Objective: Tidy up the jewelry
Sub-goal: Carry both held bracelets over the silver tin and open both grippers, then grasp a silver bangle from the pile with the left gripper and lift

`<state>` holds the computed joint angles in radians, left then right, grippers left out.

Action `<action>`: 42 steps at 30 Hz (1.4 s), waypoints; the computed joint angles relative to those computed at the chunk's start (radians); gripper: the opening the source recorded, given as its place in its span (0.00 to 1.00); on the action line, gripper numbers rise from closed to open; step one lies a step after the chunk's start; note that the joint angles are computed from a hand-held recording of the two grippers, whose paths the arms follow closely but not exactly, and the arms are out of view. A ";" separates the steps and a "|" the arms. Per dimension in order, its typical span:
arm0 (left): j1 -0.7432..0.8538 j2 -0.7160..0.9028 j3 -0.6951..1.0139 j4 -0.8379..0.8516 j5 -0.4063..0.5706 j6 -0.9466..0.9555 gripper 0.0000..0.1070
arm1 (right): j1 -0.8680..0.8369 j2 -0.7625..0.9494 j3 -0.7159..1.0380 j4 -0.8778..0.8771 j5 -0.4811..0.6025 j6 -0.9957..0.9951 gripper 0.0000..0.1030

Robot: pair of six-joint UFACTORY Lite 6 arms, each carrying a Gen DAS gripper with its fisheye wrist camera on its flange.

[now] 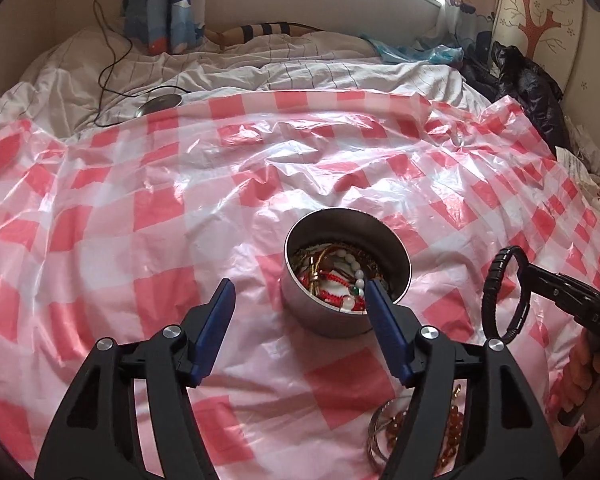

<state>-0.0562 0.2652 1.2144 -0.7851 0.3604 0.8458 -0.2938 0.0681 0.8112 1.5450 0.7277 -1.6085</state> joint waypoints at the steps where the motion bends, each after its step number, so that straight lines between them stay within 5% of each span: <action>1: 0.020 -0.039 -0.050 -0.053 0.004 0.045 0.61 | 0.006 -0.011 -0.006 0.002 -0.003 -0.003 0.09; 8: 0.093 -0.158 -0.234 -0.414 -0.029 0.390 0.69 | 0.125 -0.034 0.026 -0.006 -0.088 0.044 0.09; 16: 0.082 -0.130 -0.218 -0.321 -0.099 0.294 0.76 | 0.350 0.188 0.321 -0.075 -0.269 0.240 0.09; 28: 0.084 -0.160 -0.213 -0.255 -0.097 0.241 0.80 | 0.486 0.477 0.703 -0.803 -0.357 0.940 0.17; 31: 0.078 -0.167 -0.216 -0.208 -0.097 0.215 0.80 | 0.469 0.373 0.584 -0.677 -0.394 0.811 0.32; 35: 0.088 -0.171 -0.214 -0.211 -0.073 0.216 0.80 | 0.409 0.154 0.328 -0.432 -0.317 0.482 0.32; 39: 0.156 -0.111 -0.158 -0.242 0.192 0.273 0.80 | 0.353 -0.018 0.063 -0.313 -0.285 0.245 0.33; 42: 0.142 -0.068 -0.147 -0.217 0.278 0.281 0.80 | 0.259 -0.028 -0.052 -0.120 -0.217 0.022 0.36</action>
<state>0.0863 0.1970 1.0671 -1.0019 0.6382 1.1265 -0.0352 0.0397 0.7590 1.4251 0.5110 -1.5862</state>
